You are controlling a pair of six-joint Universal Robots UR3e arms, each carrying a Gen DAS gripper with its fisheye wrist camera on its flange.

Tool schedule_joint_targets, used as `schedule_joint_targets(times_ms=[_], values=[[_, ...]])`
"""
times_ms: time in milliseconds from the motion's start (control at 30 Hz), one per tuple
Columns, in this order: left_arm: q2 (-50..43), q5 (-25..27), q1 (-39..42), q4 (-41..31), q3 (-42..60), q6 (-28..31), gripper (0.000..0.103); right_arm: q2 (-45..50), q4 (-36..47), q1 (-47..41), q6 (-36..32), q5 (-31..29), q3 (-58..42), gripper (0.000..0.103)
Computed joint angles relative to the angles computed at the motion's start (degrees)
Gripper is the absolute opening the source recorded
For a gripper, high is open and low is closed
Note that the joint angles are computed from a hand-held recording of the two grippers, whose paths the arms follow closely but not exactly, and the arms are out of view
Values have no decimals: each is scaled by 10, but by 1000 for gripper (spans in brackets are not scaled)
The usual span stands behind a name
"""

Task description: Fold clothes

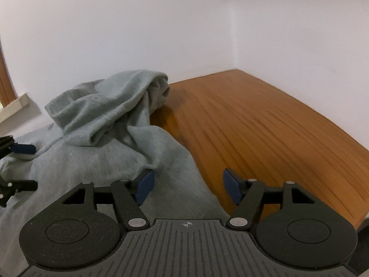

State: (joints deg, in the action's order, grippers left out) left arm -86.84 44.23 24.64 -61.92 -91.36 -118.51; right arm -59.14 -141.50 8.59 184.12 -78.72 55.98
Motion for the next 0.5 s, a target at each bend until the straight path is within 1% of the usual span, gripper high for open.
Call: schedule_joint_targets(times_ms=[33, 100, 167, 200, 267, 333, 367, 467, 500], values=[[2, 1, 0, 6, -4, 1, 99, 8, 10, 4, 0, -6, -17, 65], [3, -1, 1, 5, -5, 3, 100, 31, 38, 14, 0, -19, -62, 55], [-3, -2, 1, 3, 1, -1, 100, 41, 63, 17, 3, -14, -92, 39], [-6, -2, 0, 3, 4, -3, 100, 50, 75, 20, 7, -15, -111, 35], [-10, -4, 2, -7, 10, -4, 100, 61, 87, 26, 10, -17, -133, 14], [-11, -4, 3, -14, 14, -5, 100, 57, 69, 31, 18, -19, -124, 8], [-11, -4, 3, -18, 16, -4, 100, 48, 55, 29, 28, -8, -109, 6], [-11, -2, 3, -18, 16, -4, 100, 12, 9, 17, 51, 54, -55, 6], [-11, -1, 2, -16, 16, -5, 100, 0, 3, 18, 46, 65, -42, 6]])
